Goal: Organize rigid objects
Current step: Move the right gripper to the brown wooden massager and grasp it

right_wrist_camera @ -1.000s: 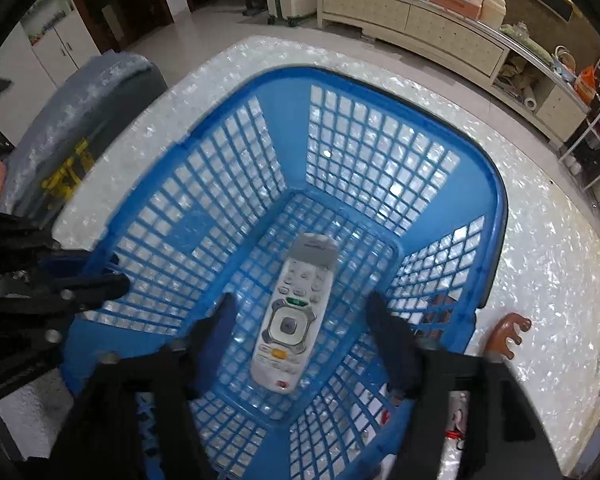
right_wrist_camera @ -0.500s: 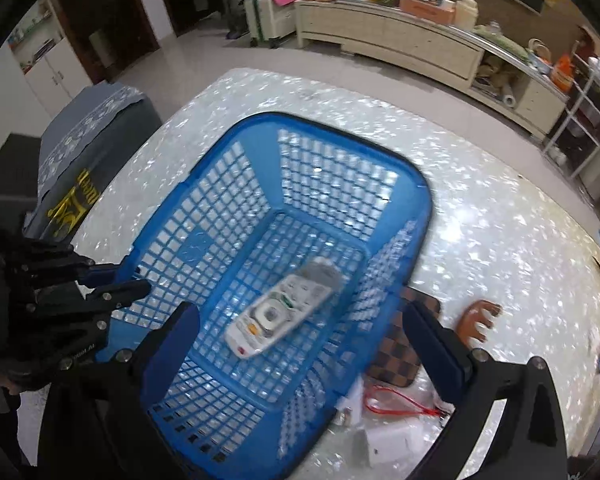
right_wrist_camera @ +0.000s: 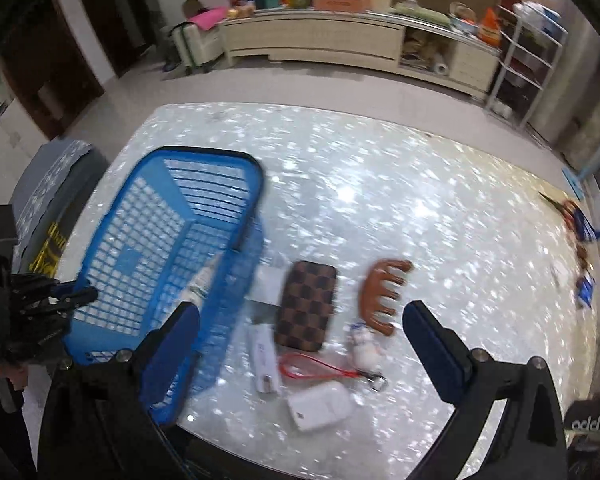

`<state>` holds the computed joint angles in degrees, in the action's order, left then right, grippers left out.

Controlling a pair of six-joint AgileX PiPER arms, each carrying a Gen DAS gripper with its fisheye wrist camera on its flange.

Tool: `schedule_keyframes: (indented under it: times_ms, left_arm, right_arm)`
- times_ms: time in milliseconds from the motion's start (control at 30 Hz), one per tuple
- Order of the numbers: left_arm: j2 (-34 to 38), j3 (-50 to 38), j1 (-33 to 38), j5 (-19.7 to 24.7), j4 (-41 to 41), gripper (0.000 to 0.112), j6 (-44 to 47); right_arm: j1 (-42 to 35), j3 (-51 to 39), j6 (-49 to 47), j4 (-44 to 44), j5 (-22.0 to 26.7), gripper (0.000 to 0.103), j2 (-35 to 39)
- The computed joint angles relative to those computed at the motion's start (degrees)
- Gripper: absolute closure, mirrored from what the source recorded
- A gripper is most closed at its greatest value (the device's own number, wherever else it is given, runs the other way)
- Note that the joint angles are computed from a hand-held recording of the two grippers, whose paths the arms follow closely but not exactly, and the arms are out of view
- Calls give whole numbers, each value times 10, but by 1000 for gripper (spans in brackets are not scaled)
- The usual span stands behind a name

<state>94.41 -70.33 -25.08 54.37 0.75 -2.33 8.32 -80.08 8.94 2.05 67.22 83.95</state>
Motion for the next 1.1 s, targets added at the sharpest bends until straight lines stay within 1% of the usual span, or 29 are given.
schedule_keyframes:
  times_ms: [200,300,467,567,800,1100]
  left_arm:
    - [-5,7,-4,-7,7,96,-7]
    - [-7,10,-6,-9,11,96,-7]
    - [-10,13,1,-10,-1,96,1]
    - [-8,11,4,-8,-6,96,7]
    - [-9,12,6,-11,-12,96,15]
    - [-10,15,5,-14,-15,96,12]
  right_arm:
    - [-42,50,-21,-5,-1,1,-11]
    - [-64,75,-27,0,-16,1,-2]
    - [-85,91,-35,0,-35,1,28]
    - [-90,107,-45,1,-63,1,45]
    - [-90,105,-52,3,-99,1,102]
    - [-104,80,-59,7,-120,1,169]
